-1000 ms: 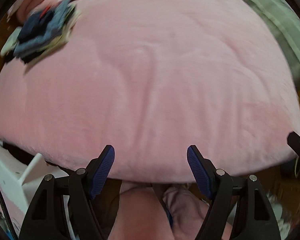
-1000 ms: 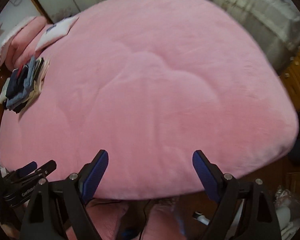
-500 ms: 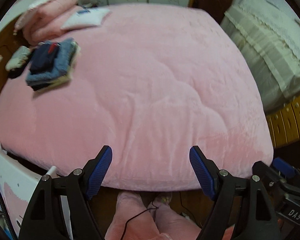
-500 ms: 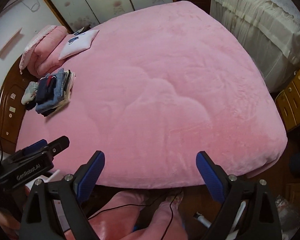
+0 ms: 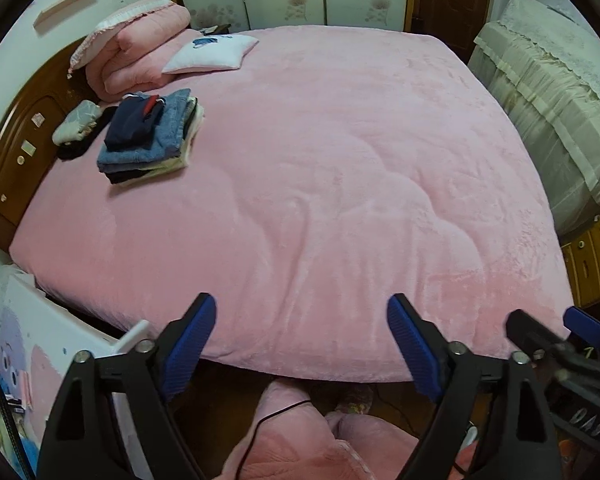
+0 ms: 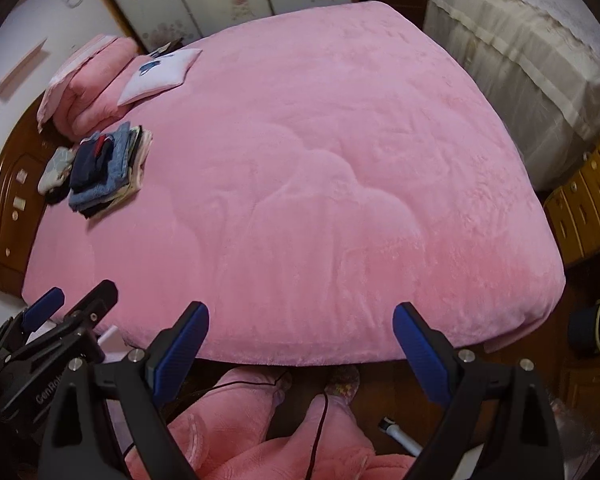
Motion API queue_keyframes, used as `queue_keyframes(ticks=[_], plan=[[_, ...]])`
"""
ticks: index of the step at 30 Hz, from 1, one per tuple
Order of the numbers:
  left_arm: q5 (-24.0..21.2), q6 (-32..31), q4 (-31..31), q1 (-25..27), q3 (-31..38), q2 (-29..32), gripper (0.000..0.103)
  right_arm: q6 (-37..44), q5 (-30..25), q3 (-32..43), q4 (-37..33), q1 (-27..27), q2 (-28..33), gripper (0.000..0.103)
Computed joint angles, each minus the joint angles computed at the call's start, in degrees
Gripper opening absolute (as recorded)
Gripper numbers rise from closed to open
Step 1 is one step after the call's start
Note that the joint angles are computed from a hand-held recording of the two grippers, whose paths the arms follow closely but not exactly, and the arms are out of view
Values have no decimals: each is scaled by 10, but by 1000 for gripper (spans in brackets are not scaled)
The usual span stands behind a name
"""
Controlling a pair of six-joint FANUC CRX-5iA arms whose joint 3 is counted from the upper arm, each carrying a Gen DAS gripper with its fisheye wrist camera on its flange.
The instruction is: Fold large clothes
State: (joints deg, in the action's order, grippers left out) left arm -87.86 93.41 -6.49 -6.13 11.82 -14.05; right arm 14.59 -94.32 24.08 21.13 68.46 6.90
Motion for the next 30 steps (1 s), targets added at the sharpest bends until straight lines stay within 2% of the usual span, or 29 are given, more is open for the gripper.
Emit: queue_keyframes(ticks=[4, 6, 12, 15, 16, 23, 30], plan=[[-5, 4, 15, 14, -11, -1, 92, 18, -14, 12, 13, 10, 11, 94], [-8, 10, 14, 15, -13, -2, 97, 15, -15, 10, 18, 16, 10, 94], [-8, 16, 13, 16, -18, -8, 99, 15, -21, 11, 24, 22, 10, 95], [-9, 16, 12, 18, -17, -8, 102, 15, -34, 16, 29, 22, 14, 100], [-8, 15, 17, 21, -18, -9, 102, 14, -39, 18, 30, 22, 15, 103], [-4, 9, 12, 9, -9, -4, 102, 21, -52, 25, 66, 30, 19, 103], [4, 8, 11, 4, -7, -3, 102, 17, -52, 21, 69, 28, 16, 103]])
